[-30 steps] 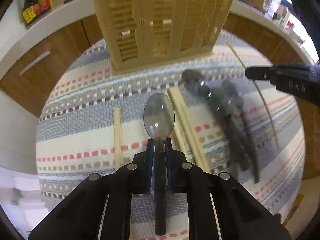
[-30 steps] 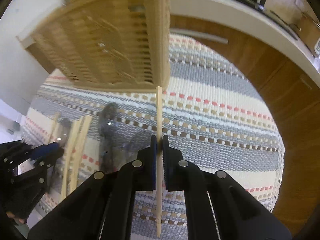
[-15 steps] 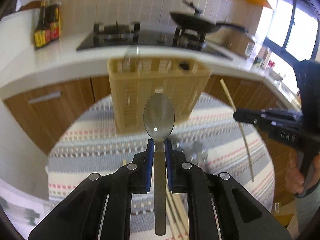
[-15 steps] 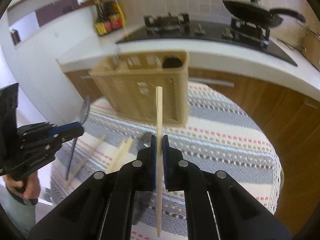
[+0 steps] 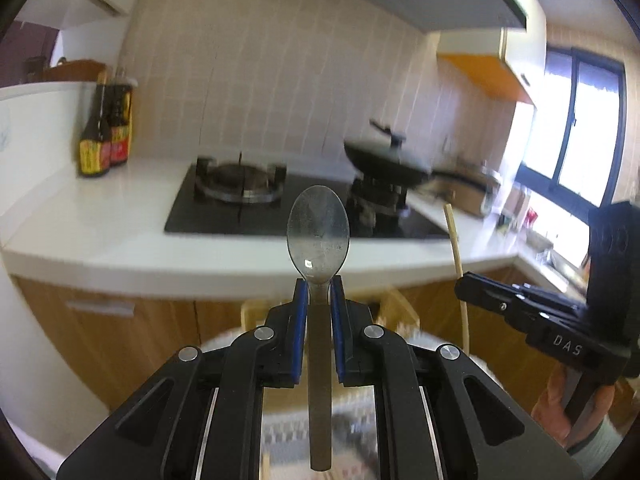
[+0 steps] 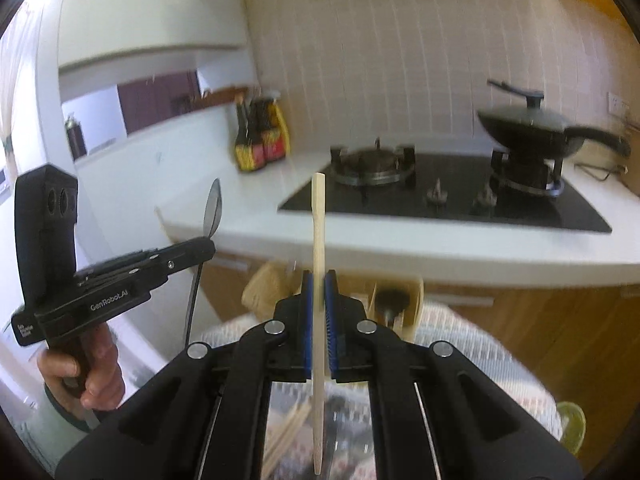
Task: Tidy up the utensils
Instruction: 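Carry the metal spoon and chopstick up and release them into the caddy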
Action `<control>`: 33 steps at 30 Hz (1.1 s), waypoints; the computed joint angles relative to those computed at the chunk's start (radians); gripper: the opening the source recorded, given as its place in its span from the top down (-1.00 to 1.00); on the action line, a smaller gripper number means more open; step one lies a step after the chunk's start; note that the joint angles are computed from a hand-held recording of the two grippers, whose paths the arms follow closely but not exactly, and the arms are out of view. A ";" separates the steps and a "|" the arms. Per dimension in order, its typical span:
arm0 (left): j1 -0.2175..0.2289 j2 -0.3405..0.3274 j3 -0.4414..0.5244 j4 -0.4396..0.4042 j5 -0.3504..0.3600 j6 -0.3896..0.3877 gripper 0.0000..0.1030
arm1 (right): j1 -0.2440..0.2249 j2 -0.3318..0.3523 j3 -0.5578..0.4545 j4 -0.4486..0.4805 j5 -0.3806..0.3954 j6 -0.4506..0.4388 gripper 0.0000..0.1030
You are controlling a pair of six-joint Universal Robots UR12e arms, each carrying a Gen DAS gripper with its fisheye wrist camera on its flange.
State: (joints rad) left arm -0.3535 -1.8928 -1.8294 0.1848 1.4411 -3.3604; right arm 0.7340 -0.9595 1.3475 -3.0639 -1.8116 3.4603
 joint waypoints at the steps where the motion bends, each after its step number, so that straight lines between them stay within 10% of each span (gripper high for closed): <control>1: 0.003 -0.006 0.006 0.018 -0.004 -0.005 0.81 | -0.004 0.009 -0.014 -0.019 -0.012 -0.002 0.92; 18: 0.006 -0.168 0.132 0.213 0.042 -0.053 0.81 | -0.036 0.150 -0.182 -0.138 -0.203 -0.084 0.92; 31: 0.007 -0.197 0.124 0.247 0.055 -0.034 0.79 | -0.039 0.179 -0.176 -0.159 -0.204 -0.090 0.91; 33: 0.008 -0.189 0.116 0.234 0.051 -0.029 0.55 | -0.038 0.169 -0.159 -0.158 -0.202 -0.081 0.90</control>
